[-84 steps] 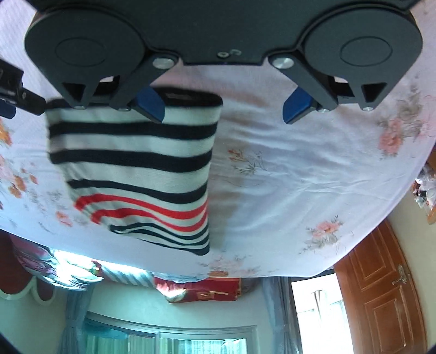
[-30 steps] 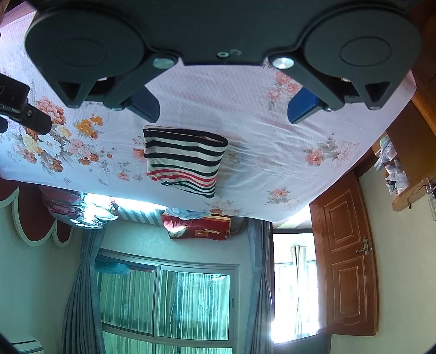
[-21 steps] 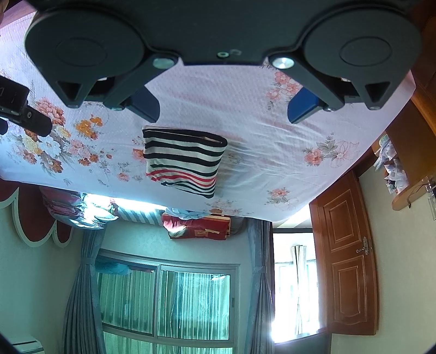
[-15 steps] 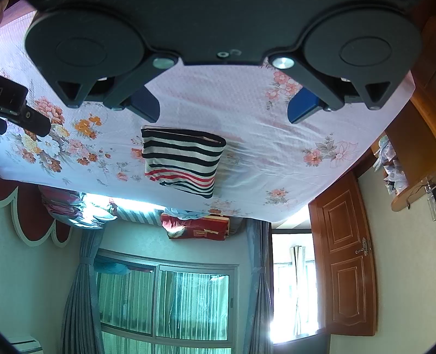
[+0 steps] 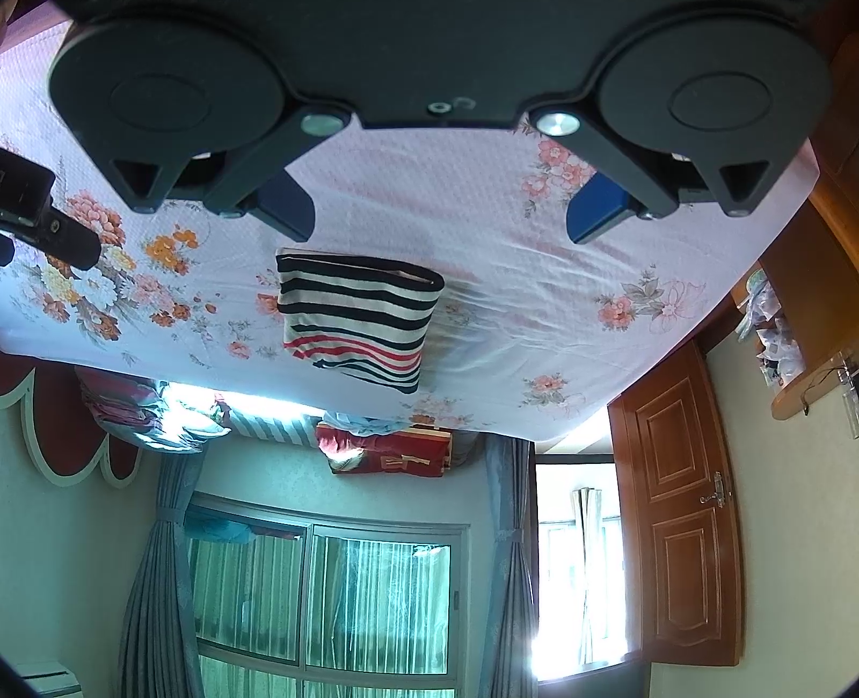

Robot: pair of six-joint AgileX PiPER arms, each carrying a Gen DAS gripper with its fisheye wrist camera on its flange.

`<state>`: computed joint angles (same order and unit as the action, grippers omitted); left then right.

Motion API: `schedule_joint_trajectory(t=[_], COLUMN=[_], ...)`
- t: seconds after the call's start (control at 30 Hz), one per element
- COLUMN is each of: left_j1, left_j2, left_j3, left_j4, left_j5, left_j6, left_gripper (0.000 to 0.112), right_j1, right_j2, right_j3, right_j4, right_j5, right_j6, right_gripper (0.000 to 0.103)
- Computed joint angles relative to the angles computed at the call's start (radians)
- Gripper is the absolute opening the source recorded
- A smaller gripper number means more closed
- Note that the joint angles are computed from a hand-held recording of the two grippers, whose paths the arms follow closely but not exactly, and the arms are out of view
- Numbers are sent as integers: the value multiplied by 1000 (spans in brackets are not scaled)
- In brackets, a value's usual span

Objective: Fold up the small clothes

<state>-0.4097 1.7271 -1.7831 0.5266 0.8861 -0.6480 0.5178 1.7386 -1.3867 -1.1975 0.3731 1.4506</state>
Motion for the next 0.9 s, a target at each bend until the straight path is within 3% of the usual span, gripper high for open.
schedule_joint_trajectory(t=[0.63,0.77,0.9], left_j1=[28,49,67], left_j2=[43,55,49], left_j3=[-34,-26,39], left_j4=[-58,-96,-64], left_j5=[-14,-60,-184], left_j6=[47,88,55], left_gripper=[100,96,96], right_j1=[-10,-22,-34], right_j2=[25,44,67], right_j3=[-23,-41,-58], right_j4=[29,57,88], right_j5=[-15,-20,-24], right_j6=[-27,-46,-82], right_gripper=[103,103,103])
